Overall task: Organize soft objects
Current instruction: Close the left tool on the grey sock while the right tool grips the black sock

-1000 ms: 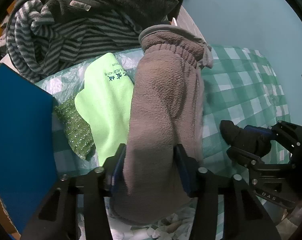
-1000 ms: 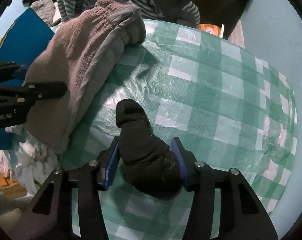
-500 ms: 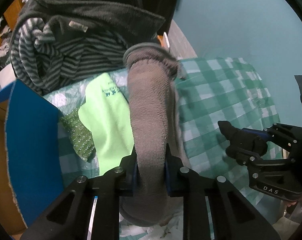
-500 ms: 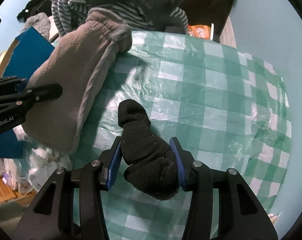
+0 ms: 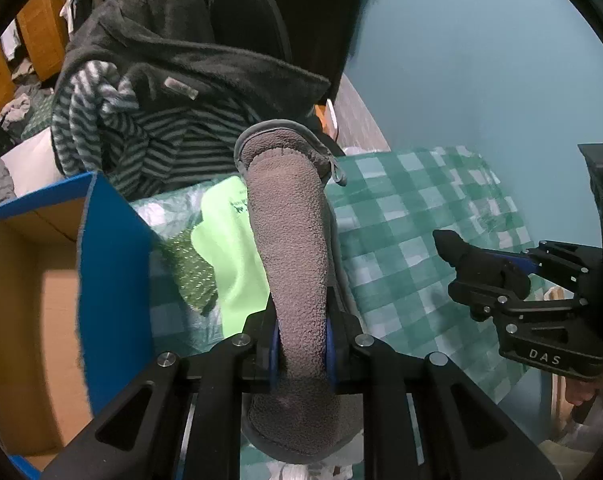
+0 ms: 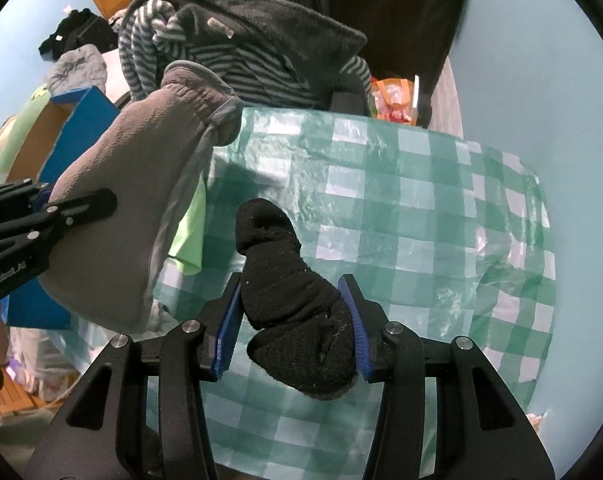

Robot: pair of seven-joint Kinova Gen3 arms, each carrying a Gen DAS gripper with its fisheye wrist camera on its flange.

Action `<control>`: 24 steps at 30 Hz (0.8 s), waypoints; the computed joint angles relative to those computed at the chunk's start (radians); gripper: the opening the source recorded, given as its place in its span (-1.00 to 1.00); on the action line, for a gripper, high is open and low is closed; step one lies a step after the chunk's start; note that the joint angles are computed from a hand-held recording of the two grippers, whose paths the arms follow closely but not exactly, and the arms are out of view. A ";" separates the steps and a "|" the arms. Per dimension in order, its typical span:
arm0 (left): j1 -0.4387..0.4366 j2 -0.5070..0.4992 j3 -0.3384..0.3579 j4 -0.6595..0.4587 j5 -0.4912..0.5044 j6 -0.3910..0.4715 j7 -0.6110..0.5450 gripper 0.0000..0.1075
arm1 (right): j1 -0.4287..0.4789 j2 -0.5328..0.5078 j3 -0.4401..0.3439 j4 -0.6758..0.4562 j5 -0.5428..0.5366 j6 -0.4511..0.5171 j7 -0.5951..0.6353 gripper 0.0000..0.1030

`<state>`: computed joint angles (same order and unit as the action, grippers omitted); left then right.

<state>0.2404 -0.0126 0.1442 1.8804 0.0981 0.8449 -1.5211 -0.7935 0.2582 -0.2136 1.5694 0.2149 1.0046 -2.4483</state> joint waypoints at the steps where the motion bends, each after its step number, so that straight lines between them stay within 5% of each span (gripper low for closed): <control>1: -0.001 -0.011 -0.002 0.001 0.001 0.003 -0.002 -0.68 | -0.004 0.002 0.000 -0.012 0.004 0.009 -0.002 -0.08; 24: -0.112 -0.259 -0.110 -0.014 0.052 0.119 -0.150 -0.68 | -0.130 0.056 0.003 -0.297 0.099 0.158 -0.009 -0.08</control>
<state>0.1282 -0.2714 0.0342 1.8669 0.1503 0.9644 -1.6712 -0.9234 0.3138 -0.2107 1.2728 0.3136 1.1621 -2.4575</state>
